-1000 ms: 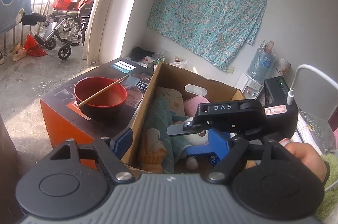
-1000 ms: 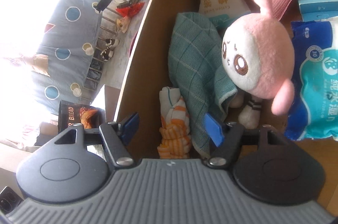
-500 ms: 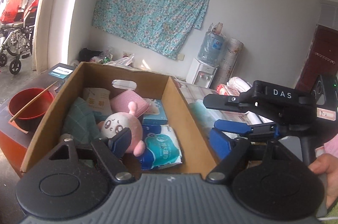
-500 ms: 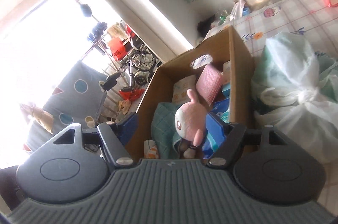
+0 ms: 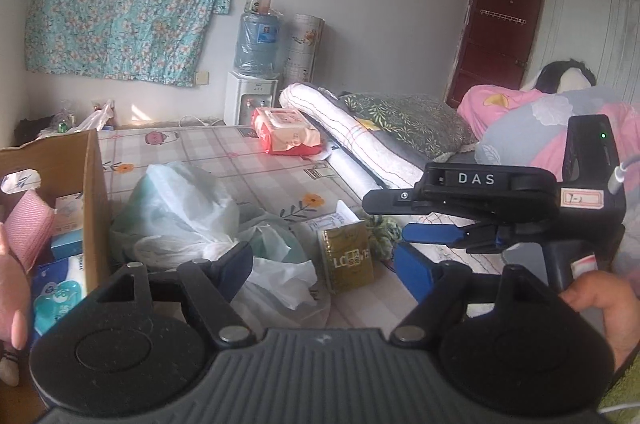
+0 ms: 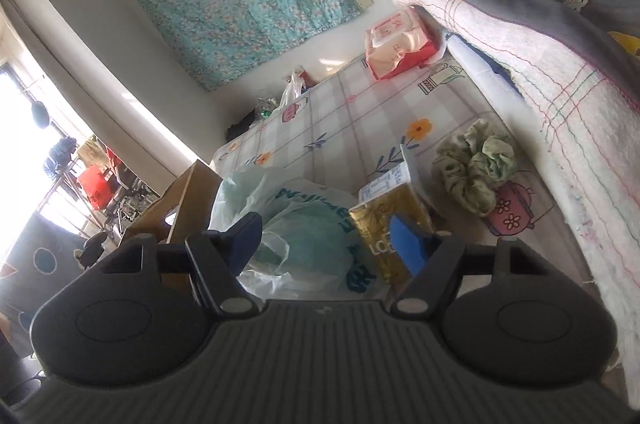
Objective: Organize soft objects
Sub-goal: 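Move the right gripper to the white yogurt cup on the bed, then grasp the white yogurt cup with the right gripper and lift it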
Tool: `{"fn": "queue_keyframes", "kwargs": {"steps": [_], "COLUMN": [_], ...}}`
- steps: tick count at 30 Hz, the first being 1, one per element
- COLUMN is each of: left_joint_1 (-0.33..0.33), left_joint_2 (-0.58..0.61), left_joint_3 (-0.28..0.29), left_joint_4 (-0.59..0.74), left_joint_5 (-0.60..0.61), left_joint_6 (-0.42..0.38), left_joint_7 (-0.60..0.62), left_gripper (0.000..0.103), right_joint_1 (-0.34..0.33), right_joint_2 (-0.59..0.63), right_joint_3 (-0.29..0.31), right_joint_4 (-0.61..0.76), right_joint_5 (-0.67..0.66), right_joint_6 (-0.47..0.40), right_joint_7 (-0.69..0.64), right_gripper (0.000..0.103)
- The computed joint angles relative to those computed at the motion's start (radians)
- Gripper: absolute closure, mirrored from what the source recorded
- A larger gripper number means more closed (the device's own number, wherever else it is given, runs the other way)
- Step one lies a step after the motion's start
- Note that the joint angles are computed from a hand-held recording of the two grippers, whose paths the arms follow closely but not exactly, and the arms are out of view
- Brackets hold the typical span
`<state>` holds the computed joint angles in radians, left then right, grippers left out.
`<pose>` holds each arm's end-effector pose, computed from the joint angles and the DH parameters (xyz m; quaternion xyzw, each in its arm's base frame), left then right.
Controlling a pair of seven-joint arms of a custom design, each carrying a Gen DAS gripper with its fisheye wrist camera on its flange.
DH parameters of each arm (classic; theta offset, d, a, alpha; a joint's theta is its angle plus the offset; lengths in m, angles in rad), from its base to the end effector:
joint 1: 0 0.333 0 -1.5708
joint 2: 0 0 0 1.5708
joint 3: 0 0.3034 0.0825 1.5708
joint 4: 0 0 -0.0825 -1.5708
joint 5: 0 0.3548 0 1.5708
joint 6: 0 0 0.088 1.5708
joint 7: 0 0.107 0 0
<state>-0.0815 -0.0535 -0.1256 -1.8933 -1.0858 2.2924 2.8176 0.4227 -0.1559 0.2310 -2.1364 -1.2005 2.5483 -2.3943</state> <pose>0.5430 -0.1357 0.5789 -0.2935 0.8202 -0.4864 0.0675 0.4035 0.3315 0.5266 -0.3278 0.8015 -0.1991 0.4588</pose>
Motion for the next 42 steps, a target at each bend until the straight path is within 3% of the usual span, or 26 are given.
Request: {"fn": "queue_keyframes", "kwargs": {"steps": [9,17,22,28,30,31,34,42], "left_joint_1": [-0.076,-0.111,-0.111,-0.113,-0.112,-0.111,-0.106,-0.089], "left_joint_2": [0.103,0.162,0.180,0.218,0.226,0.230,0.239,0.235], "left_joint_3": [-0.073,-0.100,-0.108,-0.114,-0.116,-0.117,-0.118,-0.114], "left_joint_4": [0.030,0.058,0.076,0.120,0.128,0.132,0.143,0.144], "left_joint_5": [0.147,0.269,0.278,0.304,0.308,0.312,0.311,0.301], "left_joint_6": [0.133,0.205,0.219,0.201,0.195,0.193,0.181,0.153], "left_joint_7": [-0.116,-0.211,-0.215,-0.261,-0.269,-0.275,-0.285,-0.297], "left_gripper": [0.041,0.043,0.043,0.043,0.043,0.043,0.043,0.043], "right_joint_1": [-0.084,-0.126,-0.148,-0.148,-0.143,-0.141,-0.125,-0.078], "right_joint_2": [0.015,0.063,0.062,0.148,0.183,0.196,0.210,0.219], "right_joint_3": [-0.071,-0.099,-0.113,-0.143,-0.148,-0.150,-0.162,-0.154], "right_joint_4": [-0.080,-0.074,-0.056,0.025,0.050,0.056,0.082,0.171], "right_joint_5": [-0.043,-0.103,-0.148,0.149,0.257,0.310,0.276,0.252], "right_joint_6": [0.218,0.324,0.351,0.337,0.328,0.329,0.314,0.166], "right_joint_7": [-0.016,0.008,0.070,-0.278,-0.397,-0.451,-0.448,-0.591], "right_gripper": [0.042,0.048,0.048,0.057,0.071,0.083,0.093,0.095]}}
